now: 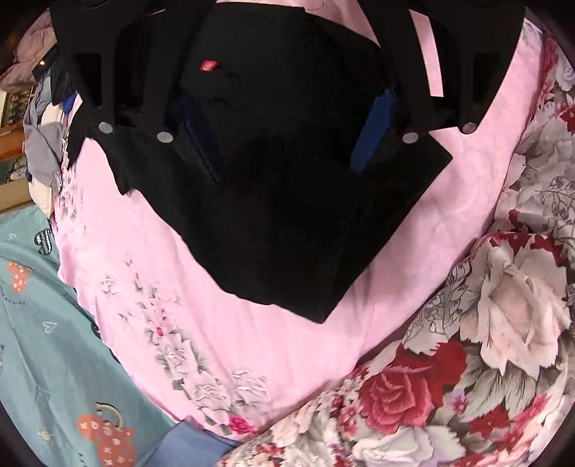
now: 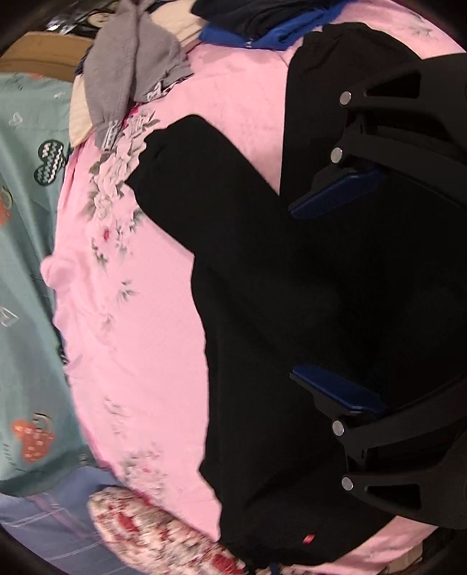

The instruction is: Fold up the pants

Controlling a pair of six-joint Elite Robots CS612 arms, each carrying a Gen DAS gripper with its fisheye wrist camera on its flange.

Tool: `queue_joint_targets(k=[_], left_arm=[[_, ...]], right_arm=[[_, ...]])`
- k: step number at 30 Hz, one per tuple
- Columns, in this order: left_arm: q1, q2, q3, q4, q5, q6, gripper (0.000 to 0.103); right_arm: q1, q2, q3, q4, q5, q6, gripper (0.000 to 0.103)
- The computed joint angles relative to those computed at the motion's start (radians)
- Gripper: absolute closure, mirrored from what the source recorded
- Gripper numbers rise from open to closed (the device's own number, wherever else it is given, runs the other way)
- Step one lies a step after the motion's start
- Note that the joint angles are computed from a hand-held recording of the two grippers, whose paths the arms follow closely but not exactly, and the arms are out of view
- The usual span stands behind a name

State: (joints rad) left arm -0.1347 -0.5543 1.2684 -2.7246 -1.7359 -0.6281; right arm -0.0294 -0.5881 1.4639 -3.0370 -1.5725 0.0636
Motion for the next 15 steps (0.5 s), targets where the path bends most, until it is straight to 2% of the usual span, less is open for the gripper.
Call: queue_joint_targets(k=[1, 3, 4, 5, 7, 9, 13, 15], left_arm=[[0.003, 0.003, -0.003, -0.002, -0.008, -0.014, 0.042], [0.008, 0.007, -0.006, -0.012, -0.019, -0.015, 0.048], [0.009, 0.007, -0.006, -0.008, -0.019, -0.011, 0.052], [0.011, 0.007, -0.009, 0.001, -0.024, -0.008, 0.052], [0.018, 0.012, -0.014, 0.013, -0.061, -0.001, 0.053], [0.021, 0.014, -0.014, 0.017, -0.082, 0.002, 0.052], [0.023, 0.012, 0.001, -0.031, -0.108, 0.009, 0.052], [0.023, 0.017, 0.003, -0.065, -0.126, 0.031, 0.045]], right_arm=[[0.007, 0.004, -0.014, 0.026, -0.009, -0.004, 0.019], [0.020, 0.013, -0.034, 0.048, -0.025, -0.020, 0.034], [0.027, 0.019, -0.043, 0.058, -0.051, -0.022, 0.046], [0.031, 0.024, -0.057, 0.085, -0.072, -0.017, 0.050], [0.027, 0.030, -0.070, 0.133, -0.058, -0.005, 0.050], [0.028, 0.026, -0.065, 0.135, -0.068, 0.001, 0.050], [0.036, 0.018, -0.060, 0.150, -0.074, -0.001, 0.050], [0.039, 0.017, -0.061, 0.167, -0.058, -0.021, 0.064]])
